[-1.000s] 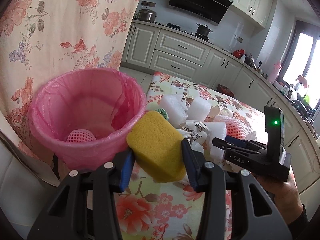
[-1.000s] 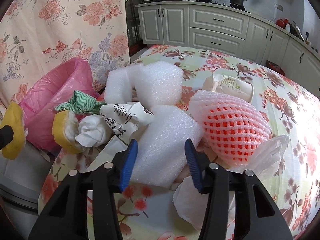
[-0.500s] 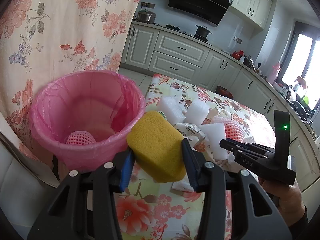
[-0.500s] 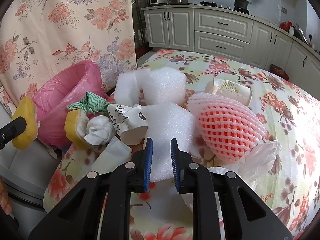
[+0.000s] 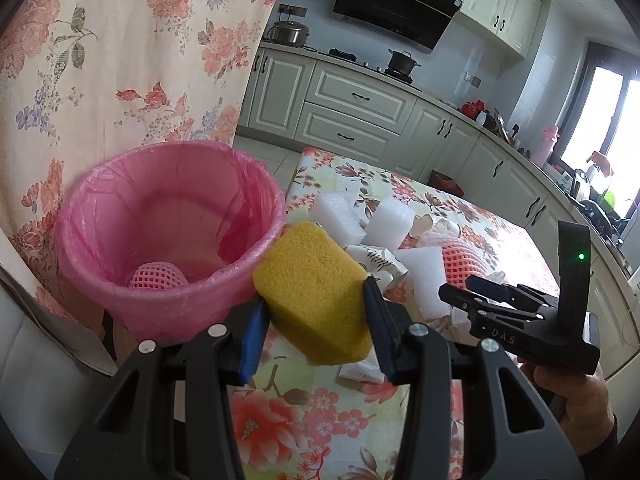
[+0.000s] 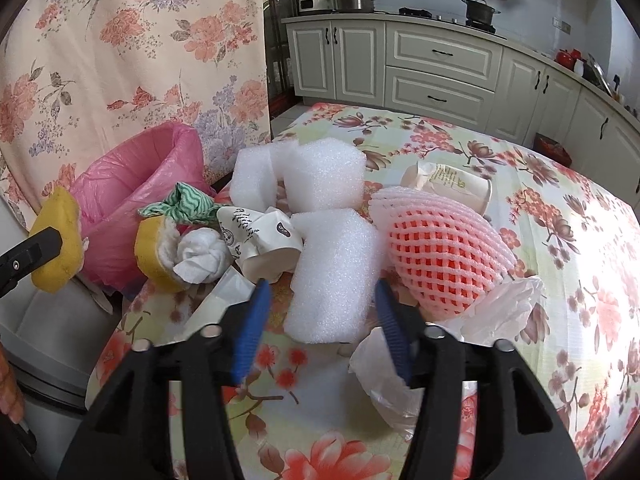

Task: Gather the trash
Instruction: 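Carry sponge and foam block to the wastebasket and open both grippers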

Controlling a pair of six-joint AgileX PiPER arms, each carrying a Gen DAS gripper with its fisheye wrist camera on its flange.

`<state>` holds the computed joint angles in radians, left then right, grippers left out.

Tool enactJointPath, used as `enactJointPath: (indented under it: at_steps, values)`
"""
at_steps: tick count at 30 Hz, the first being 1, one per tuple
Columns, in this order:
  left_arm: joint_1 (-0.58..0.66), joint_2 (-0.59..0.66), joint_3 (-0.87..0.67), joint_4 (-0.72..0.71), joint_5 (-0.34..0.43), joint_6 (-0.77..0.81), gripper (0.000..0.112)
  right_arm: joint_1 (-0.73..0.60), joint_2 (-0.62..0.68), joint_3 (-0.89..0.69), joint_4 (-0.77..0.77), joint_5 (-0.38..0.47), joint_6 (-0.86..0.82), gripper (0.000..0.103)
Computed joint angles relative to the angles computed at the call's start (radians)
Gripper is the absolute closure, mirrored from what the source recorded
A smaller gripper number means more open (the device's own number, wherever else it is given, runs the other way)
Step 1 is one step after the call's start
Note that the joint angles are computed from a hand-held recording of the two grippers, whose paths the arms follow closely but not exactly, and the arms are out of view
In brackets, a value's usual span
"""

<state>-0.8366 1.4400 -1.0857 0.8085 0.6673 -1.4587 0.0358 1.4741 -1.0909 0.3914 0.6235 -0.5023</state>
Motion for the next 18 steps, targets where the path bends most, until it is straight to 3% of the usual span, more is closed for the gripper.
enactJointPath:
  at_steps: [7,9,11,18]
  values:
    - [0.002,0.005,-0.001,-0.008,-0.008,0.009,0.068,0.089,0.059,-0.018,-0.221,-0.05,0.186,0.046]
    - [-0.001,0.003,0.0,-0.007,-0.004,0.006,0.068,0.115,0.082,-0.018,-0.303,-0.064,0.254,0.051]
    - [-0.001,0.0,0.002,-0.006,-0.001,0.006,0.068,0.115,0.094,-0.018,-0.304,-0.061,0.252,0.064]
    - [-0.002,-0.02,0.0,0.005,0.014,0.005,0.068,0.053,0.021,0.002,-0.159,-0.047,0.117,0.07]
